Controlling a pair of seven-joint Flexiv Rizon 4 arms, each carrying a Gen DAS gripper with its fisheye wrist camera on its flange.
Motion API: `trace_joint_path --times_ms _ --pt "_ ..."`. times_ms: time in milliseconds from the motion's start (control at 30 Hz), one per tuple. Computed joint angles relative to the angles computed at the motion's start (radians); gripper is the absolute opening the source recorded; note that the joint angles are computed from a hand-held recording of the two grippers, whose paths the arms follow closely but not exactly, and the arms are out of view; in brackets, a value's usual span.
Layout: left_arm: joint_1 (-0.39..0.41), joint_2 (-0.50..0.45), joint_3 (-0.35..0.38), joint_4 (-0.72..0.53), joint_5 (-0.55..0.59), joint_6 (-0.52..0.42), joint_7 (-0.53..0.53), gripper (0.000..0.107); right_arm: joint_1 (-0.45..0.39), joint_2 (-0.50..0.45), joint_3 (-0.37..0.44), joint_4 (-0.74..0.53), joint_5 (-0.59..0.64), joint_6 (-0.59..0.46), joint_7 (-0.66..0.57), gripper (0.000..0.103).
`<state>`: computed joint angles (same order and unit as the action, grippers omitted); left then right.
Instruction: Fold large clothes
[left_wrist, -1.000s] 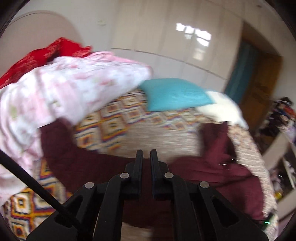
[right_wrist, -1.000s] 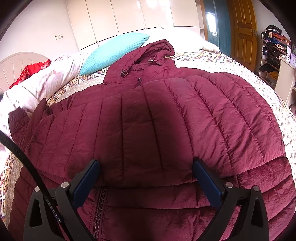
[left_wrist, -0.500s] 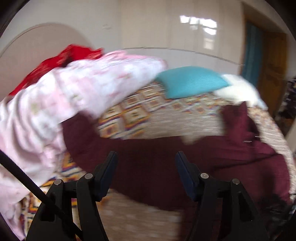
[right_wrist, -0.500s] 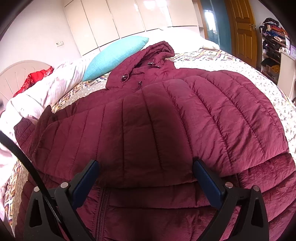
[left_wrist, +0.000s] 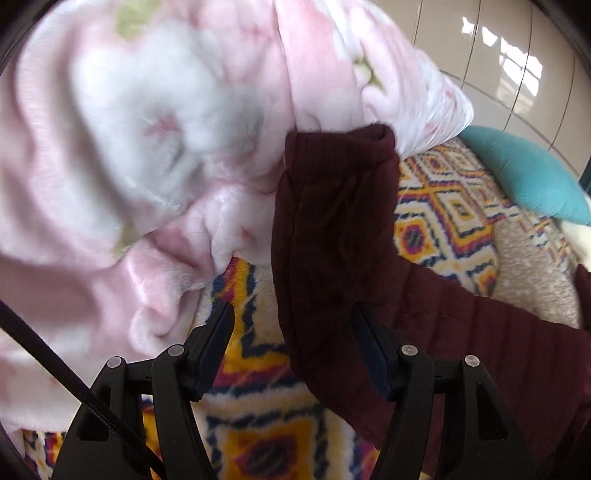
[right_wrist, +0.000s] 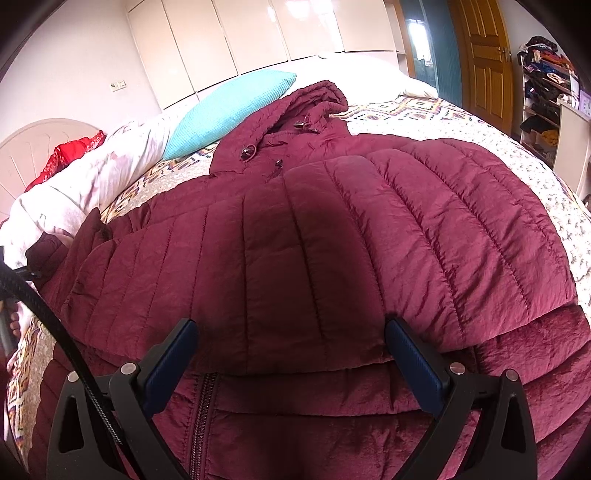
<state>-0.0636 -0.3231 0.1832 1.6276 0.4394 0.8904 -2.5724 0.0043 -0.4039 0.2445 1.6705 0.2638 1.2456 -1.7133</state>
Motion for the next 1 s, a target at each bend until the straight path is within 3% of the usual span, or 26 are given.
trace_joint_path --times_ms 67,100,133,167,200,400,633,767,933,1000 --pt "0.019 -0.02 -0.01 0.005 -0.038 0.035 -0.003 0.062 0.003 -0.001 -0.004 0.001 -0.005 0.0 0.003 0.103" --pt "0.035 -0.026 -0.02 0.016 -0.075 0.067 0.011 0.038 0.006 -0.002 -0.006 0.001 -0.008 -0.001 0.005 0.103" --pt "0.056 -0.031 -0.039 0.035 -0.13 0.105 0.04 0.021 0.007 -0.002 -0.008 0.001 -0.011 -0.001 0.007 0.103" --pt "0.065 -0.034 -0.048 0.049 -0.183 0.128 0.062 0.011 0.008 -0.003 -0.009 0.0 -0.014 -0.002 0.01 0.103" --pt "0.045 -0.032 -0.034 0.044 -0.171 0.128 0.043 0.009 0.01 -0.003 -0.01 0.001 -0.016 -0.001 0.012 0.103" --pt "-0.044 0.027 -0.019 -0.008 -0.082 0.103 0.031 0.006 0.006 -0.004 -0.007 -0.001 -0.017 -0.003 0.012 0.103" --pt "-0.136 0.058 -0.114 -0.164 -0.044 0.106 0.086 0.006 0.005 -0.003 -0.006 0.001 -0.016 -0.002 0.01 0.103" --pt "-0.214 -0.005 -0.172 -0.302 -0.075 0.113 0.164 0.006 0.002 -0.004 -0.002 -0.004 -0.009 -0.006 0.007 0.103" --pt "-0.307 -0.151 -0.238 -0.473 -0.175 0.1 0.295 0.008 -0.017 -0.004 0.015 -0.015 0.023 -0.016 -0.015 0.103" --pt "-0.353 -0.203 -0.242 -0.53 -0.194 0.058 0.338 0.022 -0.034 -0.003 0.031 -0.024 0.056 -0.024 -0.037 0.103"
